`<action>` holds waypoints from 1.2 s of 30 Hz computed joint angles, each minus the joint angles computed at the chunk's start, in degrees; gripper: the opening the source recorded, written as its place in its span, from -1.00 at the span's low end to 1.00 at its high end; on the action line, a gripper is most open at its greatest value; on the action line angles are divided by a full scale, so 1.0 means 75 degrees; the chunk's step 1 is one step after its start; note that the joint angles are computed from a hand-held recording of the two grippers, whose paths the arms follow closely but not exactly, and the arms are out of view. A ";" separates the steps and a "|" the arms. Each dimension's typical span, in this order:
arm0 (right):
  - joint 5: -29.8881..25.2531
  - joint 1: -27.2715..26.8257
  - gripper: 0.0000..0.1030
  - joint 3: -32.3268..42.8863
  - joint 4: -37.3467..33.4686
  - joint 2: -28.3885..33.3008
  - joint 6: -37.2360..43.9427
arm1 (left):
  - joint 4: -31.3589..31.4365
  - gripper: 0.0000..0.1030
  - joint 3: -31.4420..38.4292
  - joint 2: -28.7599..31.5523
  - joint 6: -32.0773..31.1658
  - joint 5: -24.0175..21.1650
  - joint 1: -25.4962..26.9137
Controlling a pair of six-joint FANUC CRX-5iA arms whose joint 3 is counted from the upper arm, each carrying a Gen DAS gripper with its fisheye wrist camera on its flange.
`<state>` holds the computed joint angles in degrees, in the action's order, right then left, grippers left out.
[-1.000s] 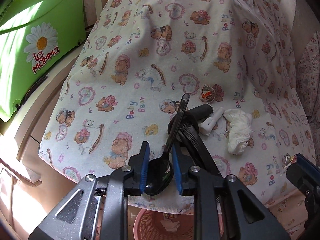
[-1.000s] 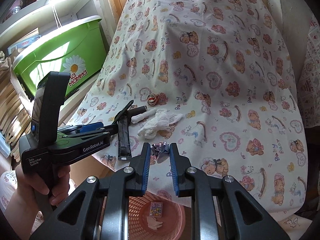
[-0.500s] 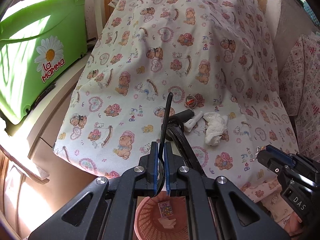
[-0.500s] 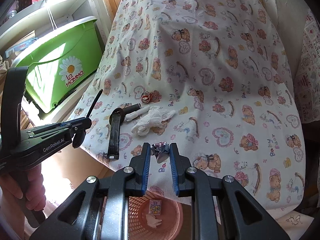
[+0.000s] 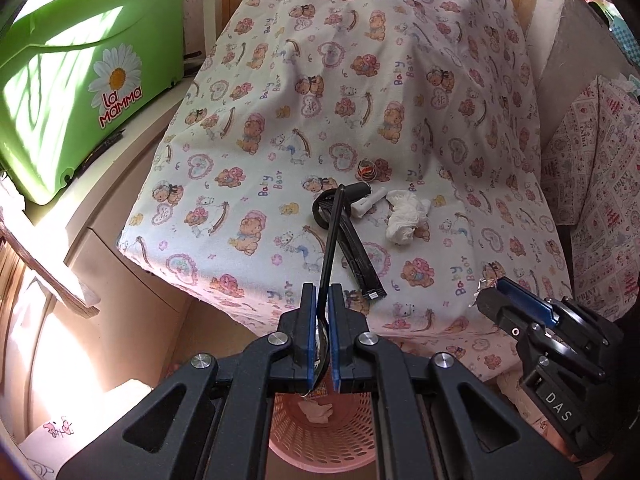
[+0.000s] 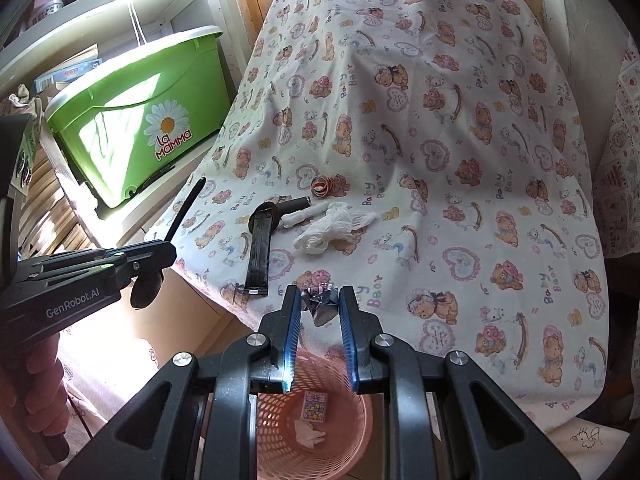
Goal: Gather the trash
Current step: 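Carry the spoon and wrapper down over the pink basket with both tools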
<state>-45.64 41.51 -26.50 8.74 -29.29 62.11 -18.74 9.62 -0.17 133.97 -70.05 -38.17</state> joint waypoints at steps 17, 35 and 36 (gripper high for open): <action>-0.0930 0.1095 -0.59 -0.0130 -0.0408 -0.0093 0.0785 | 0.2257 -0.90 -0.1060 0.0011 -0.0395 -0.0482 0.0771; -0.1978 0.0821 -0.59 0.0137 -0.1168 0.1205 0.1281 | 0.4127 -0.90 -0.2544 0.0825 -0.0545 -0.0019 0.1597; -0.2013 0.0823 -0.59 0.0125 -0.1165 0.1297 0.1284 | 0.4211 -0.90 -0.2620 0.0923 -0.0602 0.0025 0.1640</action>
